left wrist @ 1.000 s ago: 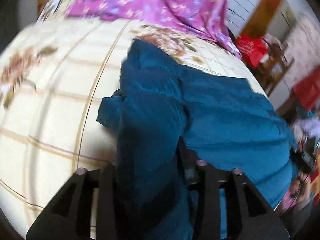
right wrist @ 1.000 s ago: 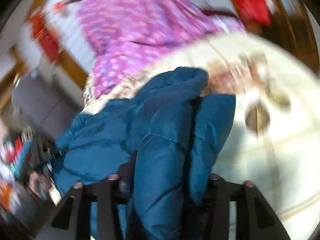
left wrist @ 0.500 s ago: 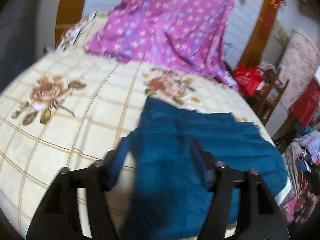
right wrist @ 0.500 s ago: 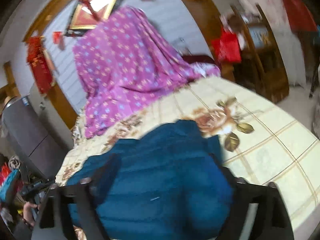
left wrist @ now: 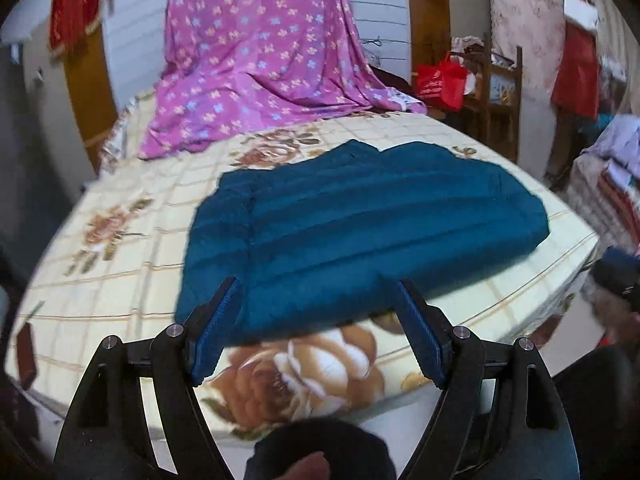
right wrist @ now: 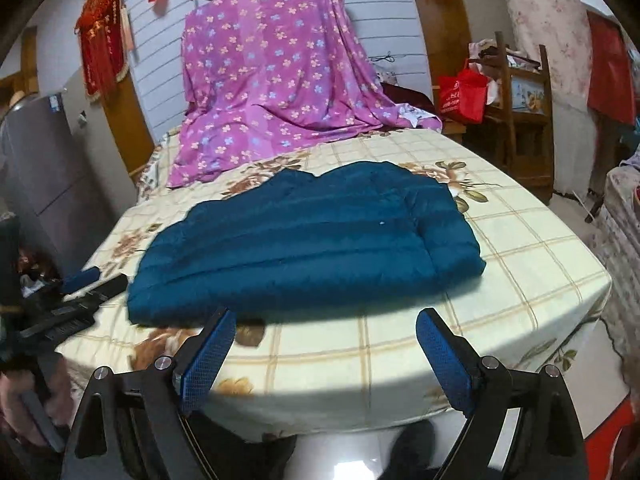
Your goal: Fold large clothes
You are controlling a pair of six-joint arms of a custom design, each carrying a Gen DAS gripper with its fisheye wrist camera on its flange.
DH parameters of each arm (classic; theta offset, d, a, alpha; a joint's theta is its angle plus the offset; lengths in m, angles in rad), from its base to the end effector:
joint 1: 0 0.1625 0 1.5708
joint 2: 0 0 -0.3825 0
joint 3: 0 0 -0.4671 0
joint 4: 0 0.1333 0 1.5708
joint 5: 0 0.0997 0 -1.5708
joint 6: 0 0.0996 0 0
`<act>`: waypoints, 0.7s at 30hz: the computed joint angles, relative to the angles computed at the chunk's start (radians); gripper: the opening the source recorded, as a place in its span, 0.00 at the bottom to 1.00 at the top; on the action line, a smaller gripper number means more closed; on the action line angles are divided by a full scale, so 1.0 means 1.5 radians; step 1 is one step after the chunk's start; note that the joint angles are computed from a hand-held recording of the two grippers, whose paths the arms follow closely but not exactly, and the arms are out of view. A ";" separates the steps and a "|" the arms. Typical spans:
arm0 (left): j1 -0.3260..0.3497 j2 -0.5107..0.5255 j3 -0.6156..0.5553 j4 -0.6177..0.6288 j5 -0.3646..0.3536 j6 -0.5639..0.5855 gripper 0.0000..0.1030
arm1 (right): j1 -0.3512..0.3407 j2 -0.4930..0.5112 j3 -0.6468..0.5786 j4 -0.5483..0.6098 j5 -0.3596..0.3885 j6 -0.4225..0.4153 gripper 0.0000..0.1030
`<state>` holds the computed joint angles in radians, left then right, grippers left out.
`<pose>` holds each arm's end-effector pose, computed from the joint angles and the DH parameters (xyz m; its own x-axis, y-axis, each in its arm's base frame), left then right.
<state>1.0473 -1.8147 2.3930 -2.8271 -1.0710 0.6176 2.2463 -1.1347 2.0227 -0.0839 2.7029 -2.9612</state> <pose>-0.0588 -0.4640 0.2728 -0.5168 0.5361 -0.6675 0.8446 0.4466 -0.2952 0.2924 -0.2960 0.0472 -0.7932 0.3217 0.5170 -0.3131 0.5126 -0.7995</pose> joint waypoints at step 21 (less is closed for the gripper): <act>-0.006 -0.127 0.002 0.204 -0.101 -0.123 0.76 | 0.083 0.037 -0.020 0.074 0.074 0.087 0.88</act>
<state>1.0388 -2.0057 2.3963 -2.5207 -1.2228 0.4336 2.3713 -1.0792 1.9932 0.0270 2.8136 -2.8303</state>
